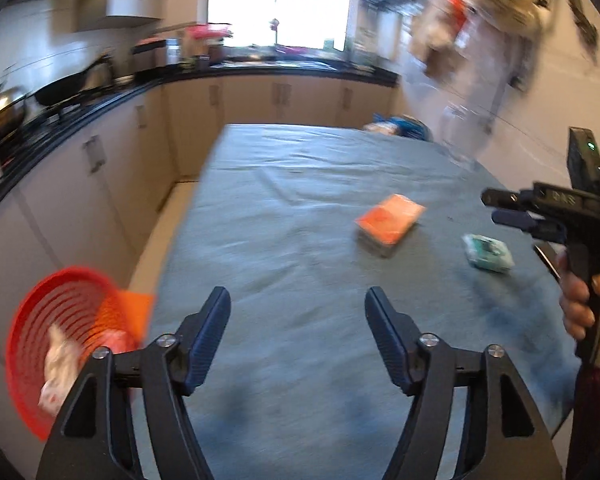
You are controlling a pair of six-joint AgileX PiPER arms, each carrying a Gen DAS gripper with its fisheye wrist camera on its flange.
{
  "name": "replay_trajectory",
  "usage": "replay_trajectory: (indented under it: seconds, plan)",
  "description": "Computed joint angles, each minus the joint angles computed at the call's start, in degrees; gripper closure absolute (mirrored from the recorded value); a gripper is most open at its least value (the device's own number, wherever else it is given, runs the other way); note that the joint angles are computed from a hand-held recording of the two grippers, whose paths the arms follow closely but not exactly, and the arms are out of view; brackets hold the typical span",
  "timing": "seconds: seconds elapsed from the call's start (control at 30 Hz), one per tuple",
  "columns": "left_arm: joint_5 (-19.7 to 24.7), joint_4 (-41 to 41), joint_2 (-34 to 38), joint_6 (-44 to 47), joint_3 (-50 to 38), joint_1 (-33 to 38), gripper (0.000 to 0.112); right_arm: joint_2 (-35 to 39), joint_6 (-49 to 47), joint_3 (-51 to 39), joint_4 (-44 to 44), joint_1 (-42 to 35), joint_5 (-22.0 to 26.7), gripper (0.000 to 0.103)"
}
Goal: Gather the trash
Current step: 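Move both open tools back to the last items on the table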
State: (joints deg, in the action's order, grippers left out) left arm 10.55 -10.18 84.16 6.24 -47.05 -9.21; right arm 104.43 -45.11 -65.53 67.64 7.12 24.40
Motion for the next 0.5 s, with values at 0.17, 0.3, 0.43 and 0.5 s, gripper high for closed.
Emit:
replay_trajectory:
  seconds: [0.17,0.3,0.43,0.5]
  plan:
    - [5.7,3.2,9.5,-1.3,-12.3,-5.1,0.039,4.5,2.3,-2.4,-2.4,-8.1,3.2,0.034]
    - [12.6,1.3,19.4,-0.1,-25.6,-5.5,0.038,8.6,1.0,-4.7,0.1,-11.2,6.4,0.034]
    - [18.8,3.4,29.1,-1.2,-39.0,-6.4,0.035,10.7,0.7,-6.5,0.6,-11.6,9.4,0.034]
    - [22.3,4.4,34.2,-1.4,-45.9,-6.8,0.034,11.1,-0.7,-6.5,1.8,-11.7,9.7,0.034]
